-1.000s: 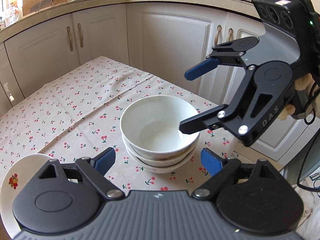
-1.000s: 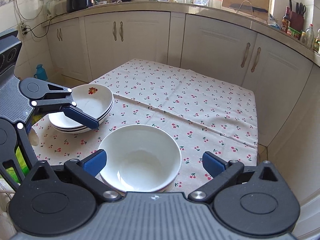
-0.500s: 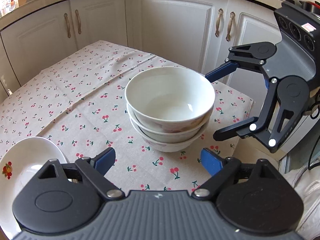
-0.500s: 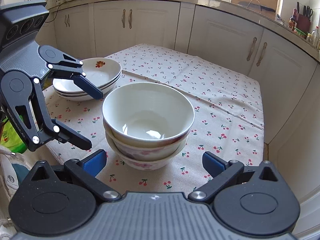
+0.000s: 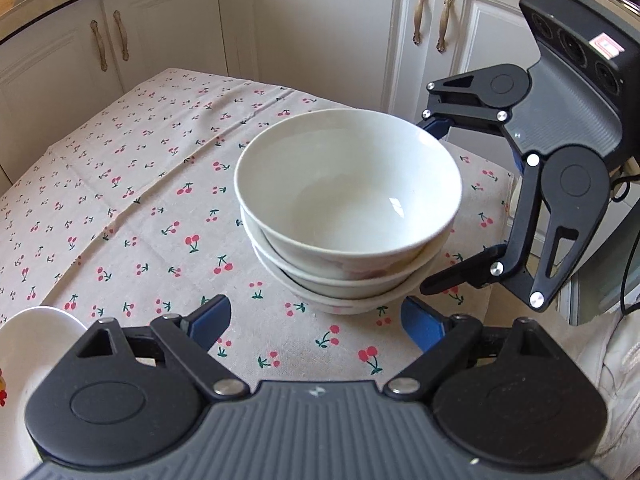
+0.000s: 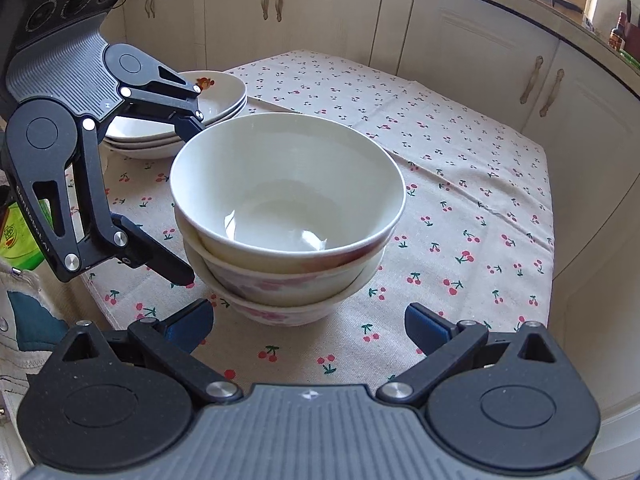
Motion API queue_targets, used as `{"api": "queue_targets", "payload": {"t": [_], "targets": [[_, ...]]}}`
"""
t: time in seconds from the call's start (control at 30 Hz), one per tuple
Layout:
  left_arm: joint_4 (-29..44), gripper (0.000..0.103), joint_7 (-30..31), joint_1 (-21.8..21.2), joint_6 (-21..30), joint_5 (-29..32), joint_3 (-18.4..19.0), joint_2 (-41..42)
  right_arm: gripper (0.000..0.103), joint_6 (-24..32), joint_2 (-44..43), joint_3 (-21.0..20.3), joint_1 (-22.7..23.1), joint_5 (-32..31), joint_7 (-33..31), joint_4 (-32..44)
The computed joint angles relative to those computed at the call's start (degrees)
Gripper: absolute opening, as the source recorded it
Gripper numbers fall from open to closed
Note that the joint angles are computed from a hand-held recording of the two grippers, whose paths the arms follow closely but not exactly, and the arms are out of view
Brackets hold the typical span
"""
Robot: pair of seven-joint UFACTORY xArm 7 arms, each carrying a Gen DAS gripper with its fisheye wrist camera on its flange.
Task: Organize plates and bowls
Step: 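Grip the stack of three bowls from opposite sides with both grippers, then lift the bowl stack with both grippers and carry it over the plate stack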
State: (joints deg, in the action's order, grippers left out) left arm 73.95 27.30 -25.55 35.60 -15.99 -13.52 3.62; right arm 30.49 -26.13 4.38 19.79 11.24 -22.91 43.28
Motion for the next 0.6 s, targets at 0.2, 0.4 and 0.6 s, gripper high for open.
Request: {"api": "queue_targets", "payload": {"t": [0.2,0.4,0.6], "targets": [[2.9,0.092,4.7,0.8,2.9,-2.5,-0.1,2.3,0.103,1.2,2.0,-1.7,1.2,0.4,-6.1,2.2],[5.7,0.090,10.3,1.8,5.8,-6.2,-0.5,4.5,0.103,5.2,4.3,-3.9,2.7,6.1,-15.7,5.8],[7.7,0.087,15.1,2.8,8.7,-8.8,-0.8,6.1,0.097,9.9,6.9,-4.0,1.4,10.3,-21.7,9.6]]}}
